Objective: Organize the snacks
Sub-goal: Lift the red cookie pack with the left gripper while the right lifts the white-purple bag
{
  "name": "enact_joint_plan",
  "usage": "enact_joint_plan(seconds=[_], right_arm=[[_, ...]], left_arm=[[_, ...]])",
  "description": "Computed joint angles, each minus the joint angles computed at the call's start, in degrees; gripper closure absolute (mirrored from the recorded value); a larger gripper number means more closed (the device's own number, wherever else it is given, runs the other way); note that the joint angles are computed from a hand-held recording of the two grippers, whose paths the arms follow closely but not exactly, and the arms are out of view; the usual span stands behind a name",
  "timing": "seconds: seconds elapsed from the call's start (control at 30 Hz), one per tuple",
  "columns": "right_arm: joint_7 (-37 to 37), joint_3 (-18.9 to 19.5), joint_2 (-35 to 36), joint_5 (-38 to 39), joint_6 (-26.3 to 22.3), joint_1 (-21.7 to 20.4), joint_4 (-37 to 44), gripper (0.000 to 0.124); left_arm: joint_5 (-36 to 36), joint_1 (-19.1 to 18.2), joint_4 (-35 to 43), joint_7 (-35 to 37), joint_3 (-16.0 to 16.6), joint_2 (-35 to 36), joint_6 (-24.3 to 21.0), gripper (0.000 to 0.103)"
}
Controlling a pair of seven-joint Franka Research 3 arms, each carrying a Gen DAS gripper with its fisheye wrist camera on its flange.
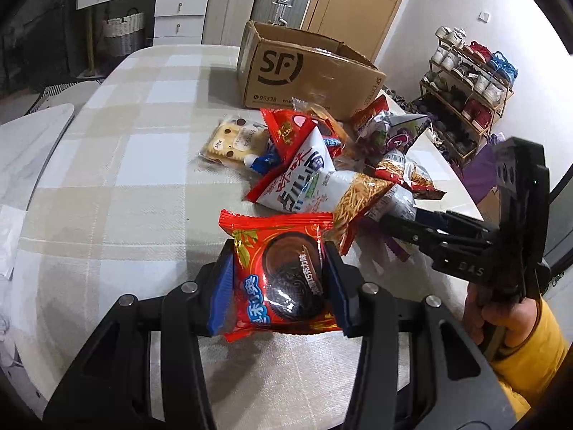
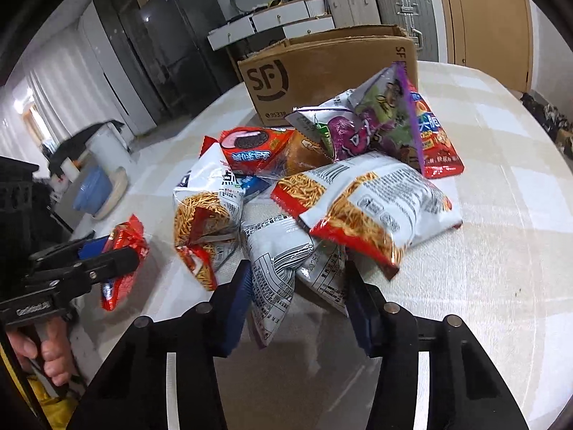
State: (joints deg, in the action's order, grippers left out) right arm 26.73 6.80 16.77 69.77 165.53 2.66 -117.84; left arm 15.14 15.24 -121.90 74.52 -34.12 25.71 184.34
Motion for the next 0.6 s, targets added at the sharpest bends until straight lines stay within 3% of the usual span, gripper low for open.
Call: enact_joint_plan(seconds=[0.3,0.6], right_arm=[[-10.0,-2.3,-6.8,12.3,-9.1,-1.4,-5.2,0.075],[-20.7,-6.9,-16.8,23.9,-12.7,1.3,-11.1,0.075]], left_arm=[[1.5,0.8,-2.7,-1.7,-0.7,-3.2,2.4,0.060],[5.5,0.6,-4.0,-6.1,-0.2,-7.2,4.3,0.060]])
